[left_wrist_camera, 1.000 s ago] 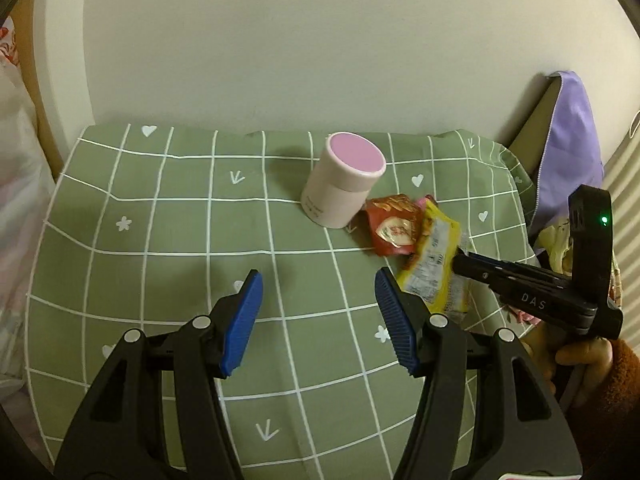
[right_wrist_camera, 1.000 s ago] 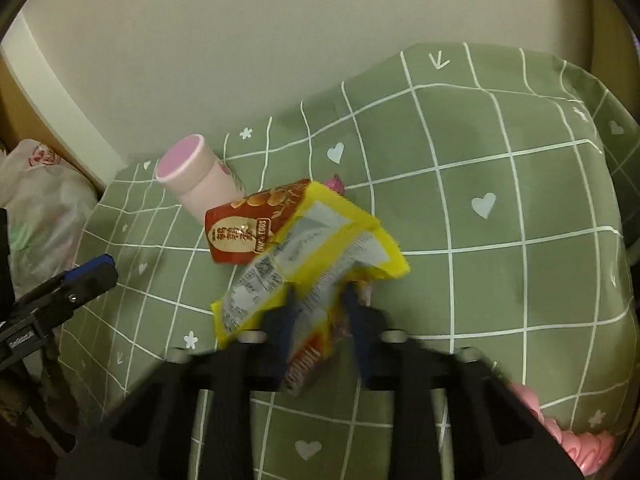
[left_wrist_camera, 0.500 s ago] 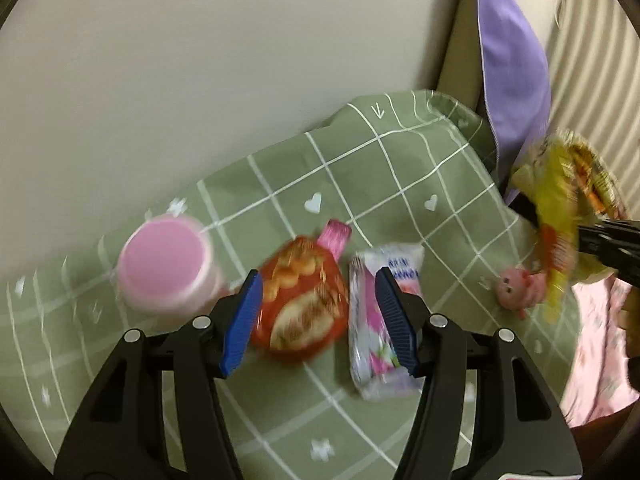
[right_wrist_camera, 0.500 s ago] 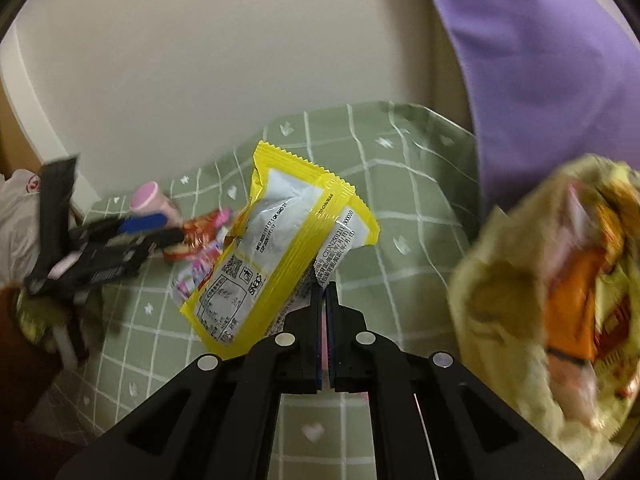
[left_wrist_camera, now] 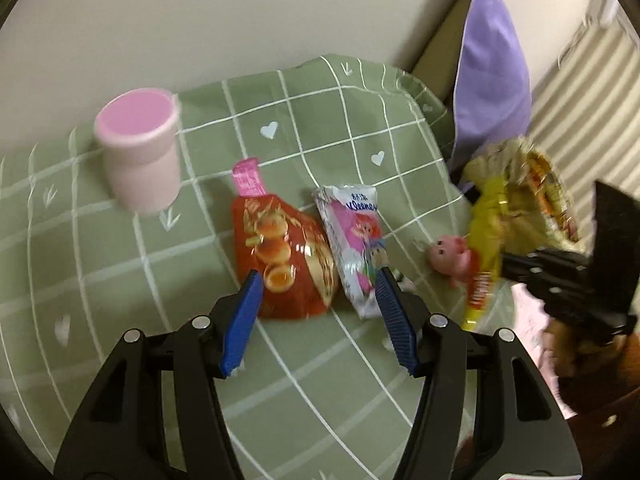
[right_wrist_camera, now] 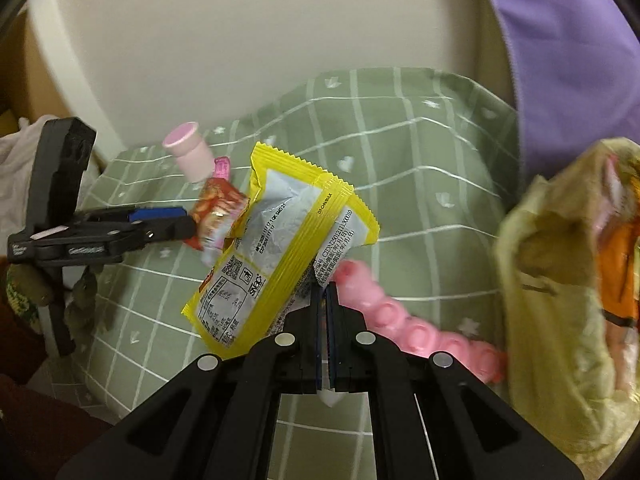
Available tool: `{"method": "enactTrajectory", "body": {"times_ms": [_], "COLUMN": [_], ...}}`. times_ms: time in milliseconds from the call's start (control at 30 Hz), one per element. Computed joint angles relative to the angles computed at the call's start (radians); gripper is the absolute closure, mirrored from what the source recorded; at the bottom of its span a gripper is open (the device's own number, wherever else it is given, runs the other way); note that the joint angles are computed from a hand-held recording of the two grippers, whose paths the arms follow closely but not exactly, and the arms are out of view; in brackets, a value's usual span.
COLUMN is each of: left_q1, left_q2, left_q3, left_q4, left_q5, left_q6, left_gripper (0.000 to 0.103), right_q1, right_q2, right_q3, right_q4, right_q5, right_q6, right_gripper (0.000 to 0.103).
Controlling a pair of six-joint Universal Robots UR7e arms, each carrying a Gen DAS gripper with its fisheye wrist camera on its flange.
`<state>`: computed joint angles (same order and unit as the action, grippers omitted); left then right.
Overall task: Collect trash
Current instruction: 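Lower the left tool toward the red snack pouch on the table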
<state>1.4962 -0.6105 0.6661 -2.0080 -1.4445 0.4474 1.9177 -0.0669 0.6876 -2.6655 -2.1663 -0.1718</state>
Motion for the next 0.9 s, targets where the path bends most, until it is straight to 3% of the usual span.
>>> {"method": "enactTrajectory", "body": {"times_ms": [67,100,133,200,233,433,533,600,667,733,800,900], "left_q1": [0.0,0.0,-0.001,-0.003,-0.005,0.005,0.006,0.006,0.006,0.008,0.012,0.017], "left_q2": [-0.038,-0.05,-0.062,-0.074,-0.071,-0.101,-0.098,-0.102,-0.107,-0.111,-0.106,-0.092], "left_q3": [0.069,0.091,0.115,0.139,0.139,0.176,0.176,0.186,0.198,0.204,0.192,0.159], "left_q4": [-0.07,-0.099,-0.138,-0.187,-0.199,-0.243,-0.244,-0.248,-0.258,-0.268,-0.262,-0.221], "left_q5": [0.02,0.034,0.059,0.096,0.104,0.11,0.125,0.14,0.146,0.151,0.146,0.12], "left_q6": [-0.029,-0.04,-0.051,-0.063,-0.071,-0.102,-0.111,-0.117,-0.109,-0.106,-0.123,-0.141], "left_gripper": [0.047,0.047,0.047,0.047,0.047,0.047,0.047,0.047,0.047,0.047,0.047,0.045], "right_q1": [-0.002,-0.001,0.0,-0.002,-0.002,-0.007,-0.017,-0.022,-0.022,-0.005,-0.002,0.007], "right_q2": [0.002,0.005,0.003,-0.017,-0.026,-0.04,0.011,0.065,0.118,0.163,0.157,0.113], "right_q3": [0.001,0.0,0.01,0.052,0.069,0.122,0.062,-0.029,-0.128,-0.2,-0.191,-0.121], "right_q4": [-0.006,-0.01,-0.024,-0.049,-0.054,-0.088,-0.111,-0.05,0.04,0.065,0.069,0.029], "right_q5": [0.033,0.033,0.035,0.067,0.081,0.125,0.119,0.108,0.091,0.025,0.031,0.024], "right_q6": [-0.001,0.002,0.001,0.008,0.015,0.133,0.206,0.225,0.215,0.133,0.117,0.096], "right_gripper": [0.096,0.09,0.084,0.052,0.051,0.051,0.051,0.051,0.053,0.065,0.074,0.078]}}
